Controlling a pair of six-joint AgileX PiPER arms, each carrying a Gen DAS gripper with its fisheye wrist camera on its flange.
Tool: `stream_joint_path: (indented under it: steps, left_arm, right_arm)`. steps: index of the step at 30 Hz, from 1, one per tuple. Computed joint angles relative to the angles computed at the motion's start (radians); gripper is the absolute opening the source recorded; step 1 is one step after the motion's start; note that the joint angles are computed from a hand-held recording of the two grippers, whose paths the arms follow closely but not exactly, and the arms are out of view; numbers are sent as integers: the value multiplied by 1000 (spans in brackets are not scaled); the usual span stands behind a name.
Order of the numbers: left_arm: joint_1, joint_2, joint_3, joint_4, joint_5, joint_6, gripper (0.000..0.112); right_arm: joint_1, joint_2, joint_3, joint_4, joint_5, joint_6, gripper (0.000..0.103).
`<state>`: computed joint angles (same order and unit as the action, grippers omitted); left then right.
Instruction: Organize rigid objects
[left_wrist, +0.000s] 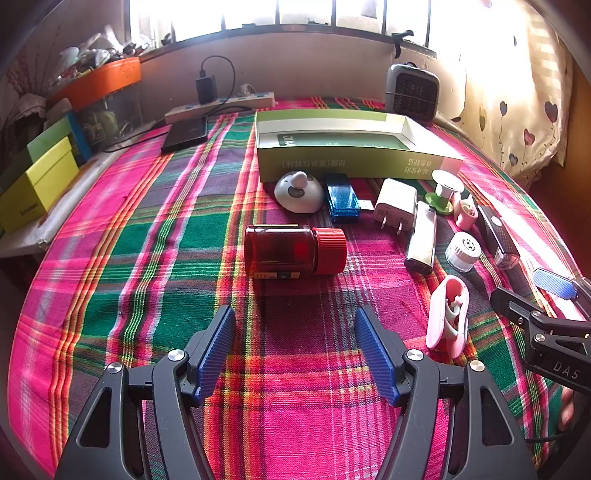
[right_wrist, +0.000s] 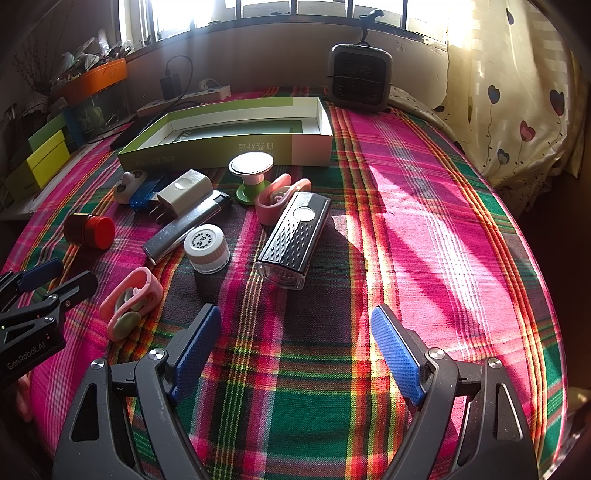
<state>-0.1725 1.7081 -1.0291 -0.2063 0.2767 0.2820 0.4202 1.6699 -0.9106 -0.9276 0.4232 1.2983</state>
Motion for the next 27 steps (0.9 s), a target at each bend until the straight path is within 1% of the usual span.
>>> stream_joint_path:
  steps: [27]
  left_arm:
    - [4, -1, 5, -15, -3, 19, 67]
  right_arm:
    - [-1, 0, 0, 1, -2, -1, 83]
